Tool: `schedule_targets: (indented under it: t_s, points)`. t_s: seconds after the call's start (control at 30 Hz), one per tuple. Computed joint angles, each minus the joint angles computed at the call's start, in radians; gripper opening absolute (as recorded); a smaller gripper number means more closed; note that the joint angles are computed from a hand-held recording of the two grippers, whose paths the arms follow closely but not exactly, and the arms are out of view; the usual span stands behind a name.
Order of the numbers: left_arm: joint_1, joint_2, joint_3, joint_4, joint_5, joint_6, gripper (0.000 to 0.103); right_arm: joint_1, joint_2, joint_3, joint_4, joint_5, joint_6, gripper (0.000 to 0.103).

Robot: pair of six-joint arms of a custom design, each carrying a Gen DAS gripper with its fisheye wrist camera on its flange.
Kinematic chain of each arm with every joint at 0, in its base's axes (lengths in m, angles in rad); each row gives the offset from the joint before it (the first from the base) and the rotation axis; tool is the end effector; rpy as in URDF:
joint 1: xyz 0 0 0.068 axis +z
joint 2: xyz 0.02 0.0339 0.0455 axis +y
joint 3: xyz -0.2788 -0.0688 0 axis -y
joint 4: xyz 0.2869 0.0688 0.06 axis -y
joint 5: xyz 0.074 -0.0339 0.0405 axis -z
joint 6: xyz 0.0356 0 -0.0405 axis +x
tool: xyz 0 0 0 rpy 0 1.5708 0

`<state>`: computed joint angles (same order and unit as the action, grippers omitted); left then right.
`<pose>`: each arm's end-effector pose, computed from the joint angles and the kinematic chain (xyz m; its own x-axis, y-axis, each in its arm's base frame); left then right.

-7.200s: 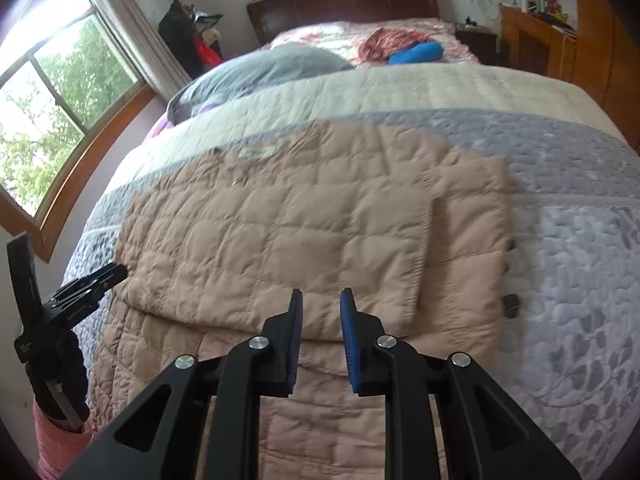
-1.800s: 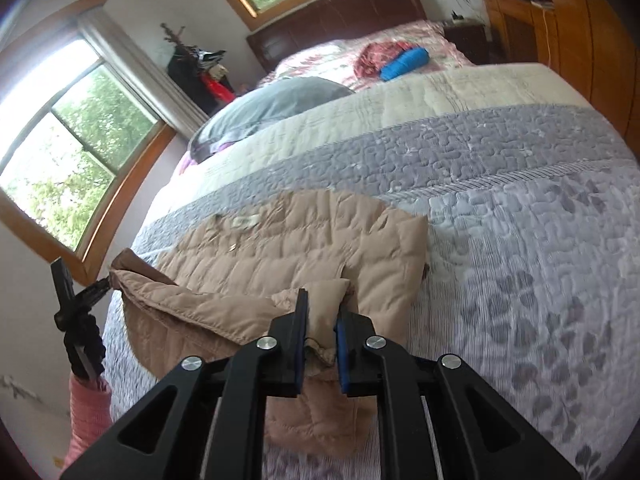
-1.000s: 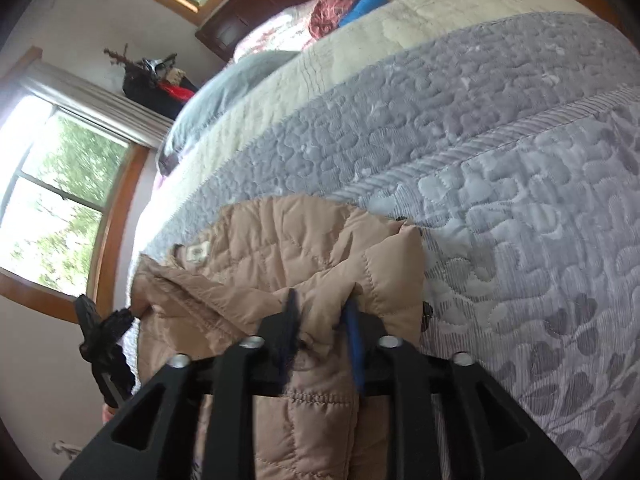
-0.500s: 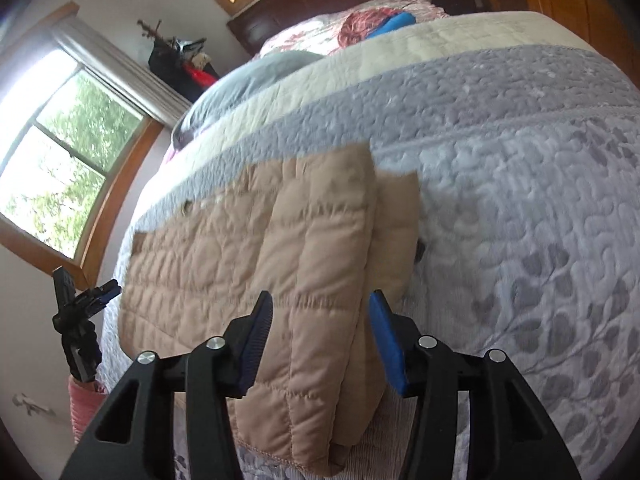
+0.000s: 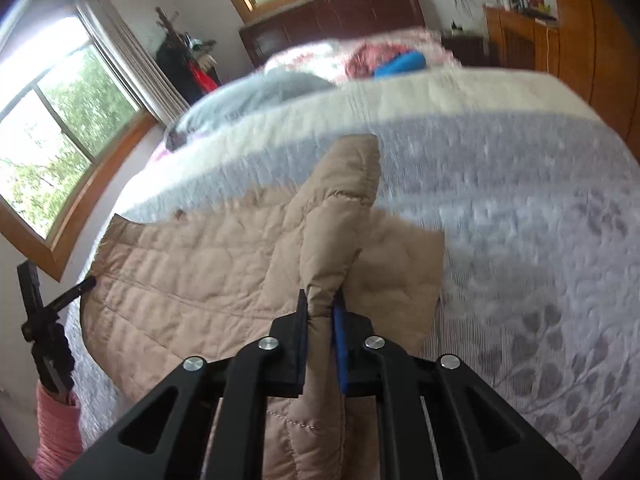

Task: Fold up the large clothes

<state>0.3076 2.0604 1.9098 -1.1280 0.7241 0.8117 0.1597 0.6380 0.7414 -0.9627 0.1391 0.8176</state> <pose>0.4577 0.1207 0.2794 -0.6608 0.3603 -0.6585 0.6312 0.7415 -0.2277 0.1455 0.0184 0.2861 -0.5611 0.6414 -0.5232 0.4989 0.7665 0.4045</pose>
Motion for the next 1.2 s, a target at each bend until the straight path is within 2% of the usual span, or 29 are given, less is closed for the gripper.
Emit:
schedule_targets:
  t_s: [0.07, 0.13, 0.27, 0.43, 0.5, 0.57, 0.63, 0.7, 0.77, 0.83, 0.87, 0.93, 1.03, 1.07, 1.2]
  points:
    - [-0.010, -0.009, -0.006, 0.037, 0.010, -0.040, 0.008, -0.031, 0.022, 0.022, 0.004, -0.001, -0.022, 0.011]
    - [-0.038, -0.016, -0.039, 0.110, -0.043, -0.081, 0.008, -0.080, 0.058, 0.017, 0.022, -0.021, -0.043, 0.011]
    - [-0.083, 0.085, 0.023, 0.074, -0.178, -0.104, 0.009, -0.169, 0.118, -0.048, 0.088, -0.121, -0.054, 0.011]
    - [-0.095, 0.109, -0.017, 0.136, -0.205, -0.091, 0.013, -0.277, 0.119, -0.178, 0.211, -0.277, -0.066, 0.013]
    - [-0.102, 0.088, -0.062, 0.185, -0.222, -0.091, 0.014, -0.288, 0.103, -0.209, 0.233, -0.294, -0.058, 0.014]
    - [-0.109, 0.071, -0.083, 0.206, -0.245, -0.091, 0.015, -0.276, 0.101, -0.212, 0.229, -0.275, -0.055, 0.014]
    - [-0.104, 0.076, -0.047, 0.163, -0.249, -0.104, 0.016, -0.242, 0.102, -0.186, 0.195, -0.234, -0.042, 0.018]
    - [-0.079, 0.079, 0.004, 0.094, -0.223, -0.117, 0.019, -0.158, 0.075, -0.139, 0.108, -0.129, 0.011, 0.027]
    - [-0.044, 0.063, 0.030, 0.054, -0.182, -0.121, 0.020, -0.064, 0.040, -0.088, 0.010, -0.014, 0.059, 0.027]
    - [-0.010, -0.012, -0.032, 0.096, -0.172, -0.117, 0.017, 0.075, 0.004, -0.030, -0.099, 0.099, 0.165, 0.027]
    - [0.002, -0.054, -0.069, 0.107, -0.163, -0.105, 0.017, 0.124, -0.010, -0.015, -0.120, 0.118, 0.202, 0.027]
    - [0.029, -0.138, -0.151, 0.084, -0.135, -0.034, 0.018, 0.314, -0.002, 0.031, -0.157, 0.179, 0.338, 0.027]
    - [0.029, -0.268, -0.305, 0.076, -0.153, 0.069, 0.020, 0.546, 0.138, 0.111, -0.185, 0.246, 0.481, 0.027]
    - [0.026, -0.324, -0.377, 0.084, -0.150, 0.104, 0.021, 0.584, 0.183, 0.132, -0.183, 0.262, 0.499, 0.027]
    - [0.002, -0.417, -0.520, 0.097, -0.152, 0.178, 0.023, 0.689, 0.305, 0.181, -0.155, 0.297, 0.558, 0.027]
